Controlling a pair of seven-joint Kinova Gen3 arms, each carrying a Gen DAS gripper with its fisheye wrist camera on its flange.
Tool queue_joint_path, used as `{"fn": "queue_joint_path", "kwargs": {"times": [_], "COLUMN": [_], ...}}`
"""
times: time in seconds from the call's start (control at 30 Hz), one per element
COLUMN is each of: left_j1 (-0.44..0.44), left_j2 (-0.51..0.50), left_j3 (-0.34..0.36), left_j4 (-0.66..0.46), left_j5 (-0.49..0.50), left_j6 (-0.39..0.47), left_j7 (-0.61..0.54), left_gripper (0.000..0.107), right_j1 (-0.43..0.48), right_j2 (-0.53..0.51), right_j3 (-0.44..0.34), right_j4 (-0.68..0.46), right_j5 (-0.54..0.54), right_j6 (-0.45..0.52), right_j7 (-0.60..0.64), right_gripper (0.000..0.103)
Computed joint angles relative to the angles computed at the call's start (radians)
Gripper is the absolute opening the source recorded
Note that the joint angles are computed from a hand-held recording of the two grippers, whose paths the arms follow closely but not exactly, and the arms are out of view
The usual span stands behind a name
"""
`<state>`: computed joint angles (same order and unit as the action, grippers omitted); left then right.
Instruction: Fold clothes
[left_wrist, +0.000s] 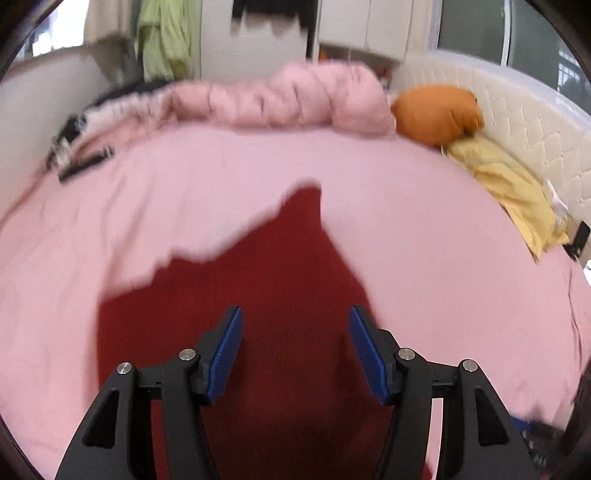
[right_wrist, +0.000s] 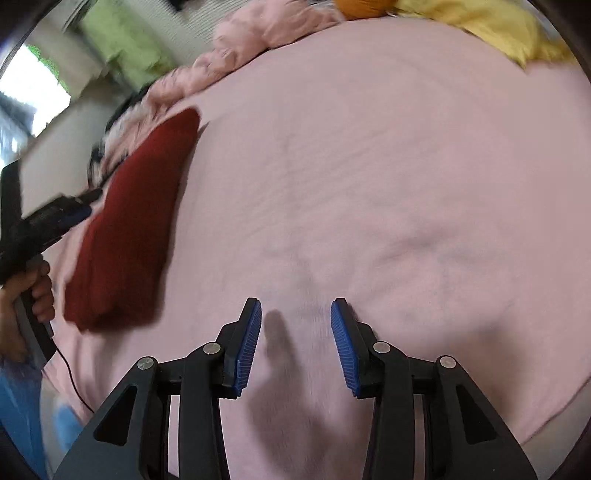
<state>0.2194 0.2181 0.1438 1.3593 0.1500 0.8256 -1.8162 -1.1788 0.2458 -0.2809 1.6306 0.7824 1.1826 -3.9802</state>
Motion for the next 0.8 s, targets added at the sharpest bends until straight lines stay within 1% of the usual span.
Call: {"fn": "queue_joint_path", "kwargs": {"times": [0.03, 0.1, 0.17, 0.23, 0.27, 0.3, 0.33, 0.37, 0.4, 0.47, 0.5, 0.53, 0.63, 0.67, 0.73, 0.8], "left_j1": [0.033, 0.057, 0.022, -0.006, -0.003, 0.016, 0.018, 0.023, 0.009, -0.021, -0.019, 0.002, 0.023, 0.03, 0.008, 0.04], "left_j2": [0.029, 0.094, 0.109, 0.111, 0.108, 0.108, 0.109, 0.11, 0.109, 0.098, 0.095, 0.108, 0.165, 0.184, 0.181, 0.184], "left_j3": [-0.014, -0.022, -0.002, 0.001, -0.001, -0.014, -0.008, -0.011, 0.0, 0.02, 0.018, 0.001, -0.012, -0.019, -0.009, -0.024], "left_j4": [-0.025, -0.046, -0.027, 0.02, 0.021, 0.008, -0.023, -0.054, -0.086, -0.112, -0.115, -0.127, -0.093, -0.077, -0.059, -0.098], "left_j5": [-0.041, -0.081, -0.057, -0.007, -0.006, -0.022, -0.034, -0.031, -0.013, 0.045, 0.051, 0.041, -0.005, -0.012, 0.001, -0.039], "left_j6": [0.008, 0.054, 0.047, 0.004, 0.006, 0.023, 0.054, 0.08, 0.09, 0.062, 0.05, 0.055, 0.052, 0.043, 0.026, 0.07], "left_j7": [0.028, 0.068, 0.074, 0.058, 0.057, 0.07, 0.08, 0.078, 0.083, 0.08, 0.087, 0.096, 0.123, 0.126, 0.147, 0.165], "left_gripper": [0.06, 0.061, 0.061, 0.061, 0.061, 0.062, 0.062, 0.062, 0.062, 0.063, 0.07, 0.078, 0.082, 0.085, 0.086, 0.086], "right_j1": [-0.005, -0.011, -0.012, -0.004, 0.0, 0.003, 0.005, 0.006, 0.01, 0.014, 0.013, 0.013, 0.01, 0.009, 0.008, 0.009], "right_j2": [-0.003, -0.009, -0.014, -0.027, -0.031, -0.034, -0.034, -0.033, -0.031, -0.027, -0.026, -0.025, -0.026, -0.028, -0.029, -0.03], "right_j3": [0.003, 0.004, 0.002, -0.001, -0.003, -0.006, -0.01, -0.014, -0.015, -0.015, -0.015, -0.015, -0.016, -0.017, -0.019, -0.021], "right_j4": [0.011, 0.032, 0.049, 0.071, 0.08, 0.086, 0.087, 0.086, 0.083, 0.081, 0.082, 0.084, 0.09, 0.094, 0.098, 0.1], "right_j5": [0.014, 0.038, 0.06, 0.077, 0.086, 0.094, 0.096, 0.098, 0.099, 0.105, 0.109, 0.114, 0.122, 0.125, 0.129, 0.13], "right_j6": [-0.009, -0.024, -0.038, -0.06, -0.068, -0.074, -0.073, -0.071, -0.072, -0.076, -0.077, -0.079, -0.082, -0.083, -0.083, -0.085], "right_j7": [-0.029, -0.079, -0.121, -0.148, -0.16, -0.172, -0.175, -0.176, -0.172, -0.171, -0.174, -0.178, -0.189, -0.194, -0.201, -0.203], "right_gripper": [0.041, 0.041, 0.042, 0.045, 0.045, 0.046, 0.046, 0.047, 0.048, 0.05, 0.051, 0.052, 0.053, 0.053, 0.053, 0.053]}}
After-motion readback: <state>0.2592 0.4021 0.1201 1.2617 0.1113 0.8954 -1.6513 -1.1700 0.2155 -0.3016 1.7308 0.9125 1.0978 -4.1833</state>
